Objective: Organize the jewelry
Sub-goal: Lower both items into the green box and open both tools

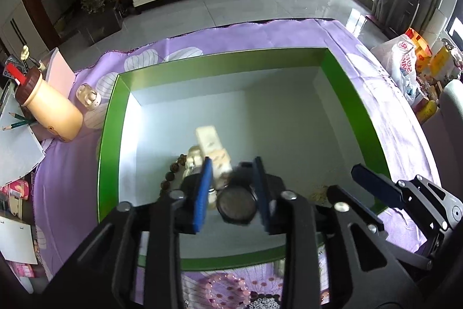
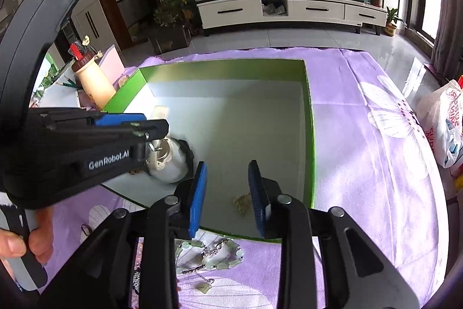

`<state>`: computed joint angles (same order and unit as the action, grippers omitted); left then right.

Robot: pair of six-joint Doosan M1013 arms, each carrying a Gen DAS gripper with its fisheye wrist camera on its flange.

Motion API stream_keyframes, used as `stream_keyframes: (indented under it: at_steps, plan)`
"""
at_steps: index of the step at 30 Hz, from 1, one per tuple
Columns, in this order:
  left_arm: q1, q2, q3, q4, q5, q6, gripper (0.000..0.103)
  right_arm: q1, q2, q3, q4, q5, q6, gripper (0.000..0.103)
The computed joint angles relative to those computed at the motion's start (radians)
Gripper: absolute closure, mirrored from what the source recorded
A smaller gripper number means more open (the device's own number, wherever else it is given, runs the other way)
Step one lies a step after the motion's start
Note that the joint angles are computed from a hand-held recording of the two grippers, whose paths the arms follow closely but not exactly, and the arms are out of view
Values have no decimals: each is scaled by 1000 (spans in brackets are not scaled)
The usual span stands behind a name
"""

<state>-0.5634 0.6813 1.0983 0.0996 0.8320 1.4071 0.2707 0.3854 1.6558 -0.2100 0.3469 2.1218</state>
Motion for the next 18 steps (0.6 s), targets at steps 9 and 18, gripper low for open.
stream_keyframes:
  at_steps: [9, 18]
  plan:
    - [25, -119, 155, -60, -119, 22, 38, 7, -74, 80, -6, -29, 16, 64]
    - [70, -200, 322, -190, -102, 130, 32, 19, -133, 181, 188, 34, -195, 64]
